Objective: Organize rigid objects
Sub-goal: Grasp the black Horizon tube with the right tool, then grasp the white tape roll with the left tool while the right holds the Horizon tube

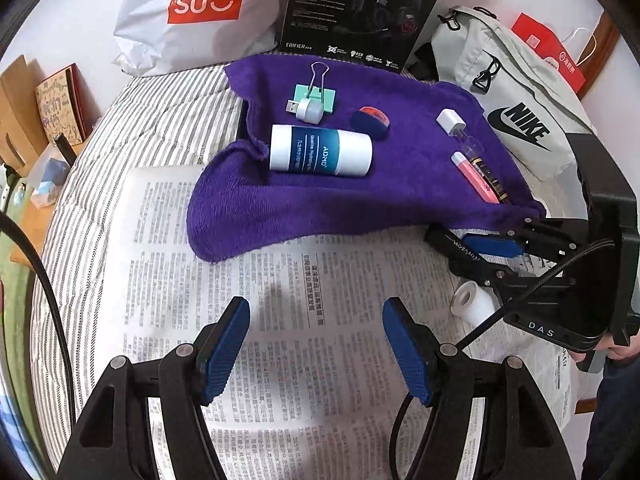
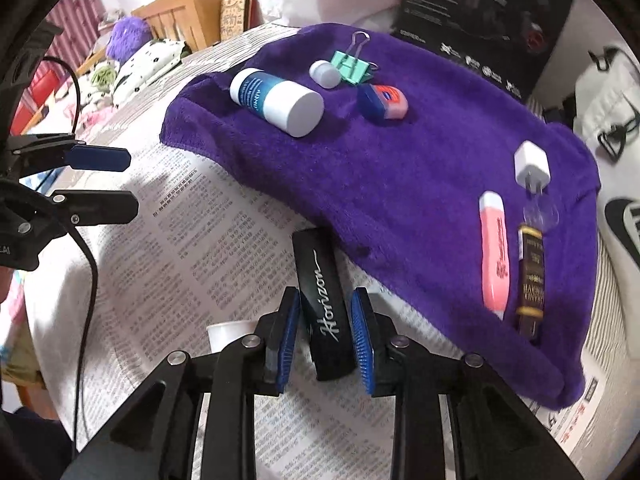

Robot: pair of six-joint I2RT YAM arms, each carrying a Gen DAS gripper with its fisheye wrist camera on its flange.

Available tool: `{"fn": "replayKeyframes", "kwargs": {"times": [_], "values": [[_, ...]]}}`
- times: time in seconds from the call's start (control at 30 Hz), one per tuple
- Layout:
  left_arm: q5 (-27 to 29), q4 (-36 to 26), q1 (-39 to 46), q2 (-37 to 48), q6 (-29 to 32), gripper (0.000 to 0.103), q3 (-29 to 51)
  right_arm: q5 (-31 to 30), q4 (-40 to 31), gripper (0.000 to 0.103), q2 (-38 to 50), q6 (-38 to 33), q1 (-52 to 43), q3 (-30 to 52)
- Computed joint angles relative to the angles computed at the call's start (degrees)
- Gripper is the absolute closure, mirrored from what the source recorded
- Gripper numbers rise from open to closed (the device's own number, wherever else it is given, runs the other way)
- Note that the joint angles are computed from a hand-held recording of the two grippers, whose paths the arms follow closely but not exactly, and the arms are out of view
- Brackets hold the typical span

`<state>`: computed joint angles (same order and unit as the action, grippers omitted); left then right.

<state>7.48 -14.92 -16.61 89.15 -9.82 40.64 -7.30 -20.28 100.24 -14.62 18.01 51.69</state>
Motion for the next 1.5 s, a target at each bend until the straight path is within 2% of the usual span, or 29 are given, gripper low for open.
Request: {"fn": "replayKeyframes", "kwargs": {"times": [0.17,0.33,0.47,0.53,0.77,1.03,1.27,1.43,1.5], "values": [[0.2,-0.04,0.03,0.0,0.13,0.036,-0.56,-0.74,-1.97,0.079,-1.69,0.36,-1.97,-0.77],[0.65,0.68,-0.53,0.54,-0.77,0.036,-0.97,-0.41,-4.0,0.079,-8.47,2.71,-6.81,-5.21],[0.53,1.4,-3.12,0.9,-1.82,0.036,-0.7,-0.02,-6.09,0.079,-14.02,4.87,-12.18,-9.17],[1.04,2.07,-4.51,0.96,-2.3,0.036,-0.54,0.24,-6.18,0.084,-15.65,5.24,-14.23,-10.97],[0.16,2.46,-11.36,2.74,-2.0,0.036,2.46,-0.81,-5.72,0.085,-19.97,4.96,-18.66,-15.39],[-1.21,1.31,-13.98,5.22,-2.59,0.036,4.33,-1.14,-4.51,0.084,-18.18,3.21,-16.38,-14.56],[-0.8,2.28,-13.48,5.02,-2.78,0.036,3.61,1.06,-0.35,0.08,-14.57,3.82,-13.72,-14.58],[-0.33,2.91,-13.9,6.38,-1.84,0.036,4.49,-2.56,-1.44,0.081,-15.72,3.25,-17.86,-15.13],[-0.24,3.34,-14.49,6.33,-1.48,0.036,4.44,-1.99,-2.3,0.082,-17.26,2.89,-19.79,-15.62]]}}
